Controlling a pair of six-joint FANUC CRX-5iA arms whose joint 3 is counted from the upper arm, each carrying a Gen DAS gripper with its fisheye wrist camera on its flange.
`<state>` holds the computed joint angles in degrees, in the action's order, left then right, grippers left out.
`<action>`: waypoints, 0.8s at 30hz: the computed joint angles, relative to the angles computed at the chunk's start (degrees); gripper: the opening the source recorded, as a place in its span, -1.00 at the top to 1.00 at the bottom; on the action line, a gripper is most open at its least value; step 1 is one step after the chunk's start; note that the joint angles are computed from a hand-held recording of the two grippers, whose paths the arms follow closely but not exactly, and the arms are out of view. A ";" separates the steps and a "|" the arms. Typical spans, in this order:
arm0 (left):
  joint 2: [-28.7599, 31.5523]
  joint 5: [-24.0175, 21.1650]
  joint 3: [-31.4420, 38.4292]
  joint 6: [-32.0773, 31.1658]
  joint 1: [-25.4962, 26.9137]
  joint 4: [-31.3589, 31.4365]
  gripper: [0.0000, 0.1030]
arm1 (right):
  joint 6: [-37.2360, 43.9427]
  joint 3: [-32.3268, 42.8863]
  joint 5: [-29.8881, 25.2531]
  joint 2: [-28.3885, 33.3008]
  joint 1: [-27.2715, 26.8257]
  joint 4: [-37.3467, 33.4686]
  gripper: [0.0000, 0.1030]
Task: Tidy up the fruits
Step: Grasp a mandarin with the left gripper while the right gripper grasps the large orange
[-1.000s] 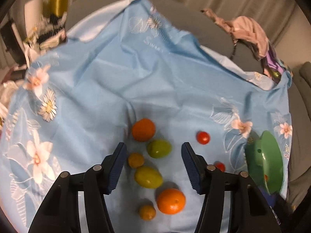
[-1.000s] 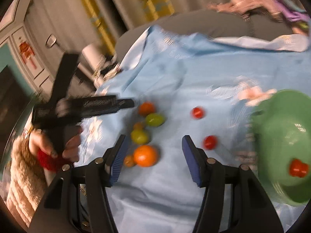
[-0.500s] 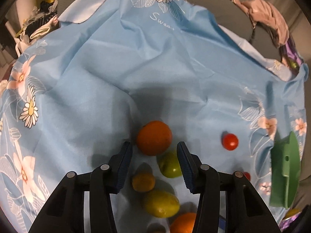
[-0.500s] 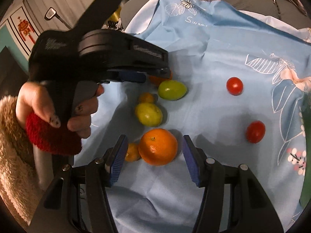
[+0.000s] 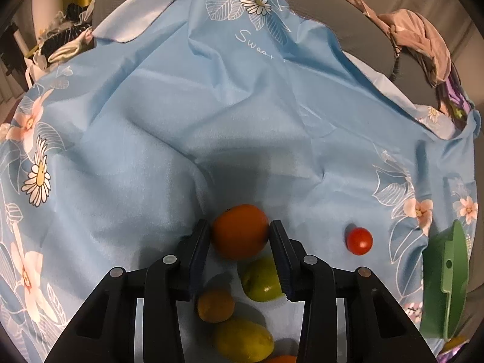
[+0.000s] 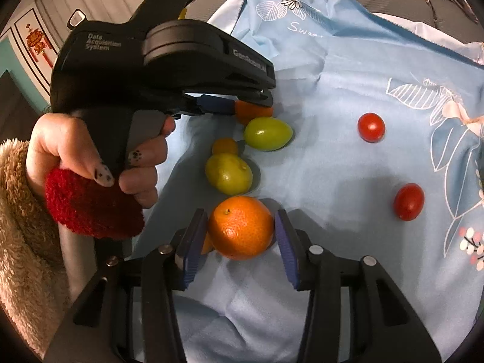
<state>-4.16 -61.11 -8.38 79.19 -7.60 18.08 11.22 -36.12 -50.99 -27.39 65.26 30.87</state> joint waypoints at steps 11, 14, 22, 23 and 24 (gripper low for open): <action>-2.53 0.92 -1.00 1.95 0.79 0.35 0.28 | -5.66 -0.70 -5.33 -2.12 2.38 4.55 0.16; -5.10 0.60 -2.50 0.64 2.44 3.23 0.28 | -7.54 -0.68 -8.32 -3.11 3.03 5.46 0.16; -14.52 0.52 -6.65 3.40 3.06 2.61 0.28 | -11.25 -0.99 -13.49 -6.51 3.13 3.07 0.15; -15.95 0.58 -7.38 5.58 2.77 1.78 0.28 | -11.39 -0.92 -13.92 -6.67 3.16 2.83 0.15; -16.87 0.57 -7.97 6.68 2.54 1.54 0.28 | -11.60 -0.89 -15.05 -6.95 3.56 2.58 0.15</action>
<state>-21.03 -60.53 -16.35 85.87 -5.07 19.63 -0.39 -37.01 -66.03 -34.33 68.81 33.44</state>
